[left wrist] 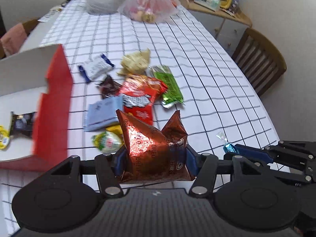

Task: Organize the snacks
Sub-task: 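Carry the foil bag and blue candy with both tools over the box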

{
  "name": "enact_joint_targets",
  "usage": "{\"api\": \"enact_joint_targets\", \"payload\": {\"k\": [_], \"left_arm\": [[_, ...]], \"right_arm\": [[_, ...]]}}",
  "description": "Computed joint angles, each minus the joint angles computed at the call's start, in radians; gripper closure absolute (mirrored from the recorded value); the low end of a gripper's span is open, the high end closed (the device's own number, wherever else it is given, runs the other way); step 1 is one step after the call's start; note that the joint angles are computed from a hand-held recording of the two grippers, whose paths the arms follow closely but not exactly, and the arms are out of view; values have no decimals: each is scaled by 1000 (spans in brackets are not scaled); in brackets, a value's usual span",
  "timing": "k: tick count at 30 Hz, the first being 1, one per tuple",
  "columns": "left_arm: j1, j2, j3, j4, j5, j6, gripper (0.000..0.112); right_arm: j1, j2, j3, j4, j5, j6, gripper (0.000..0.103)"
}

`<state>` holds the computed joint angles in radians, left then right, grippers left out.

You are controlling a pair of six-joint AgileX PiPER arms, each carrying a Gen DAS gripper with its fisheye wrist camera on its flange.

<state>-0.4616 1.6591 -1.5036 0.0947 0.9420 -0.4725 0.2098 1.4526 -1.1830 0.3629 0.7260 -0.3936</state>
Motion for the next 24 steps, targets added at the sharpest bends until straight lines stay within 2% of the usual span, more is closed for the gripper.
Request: {"api": "enact_joint_targets", "payload": {"k": [9, 20, 24], "left_arm": [[105, -141, 8, 1, 63, 38, 54], [340, -259, 21, -42, 95, 205, 53], [455, -272, 23, -85, 102, 294, 53]], "right_arm": [[135, 19, -140, -69, 16, 118, 92], [384, 209, -433, -235, 38, 303, 92], [437, 294, -549, -272, 79, 348, 92]]}}
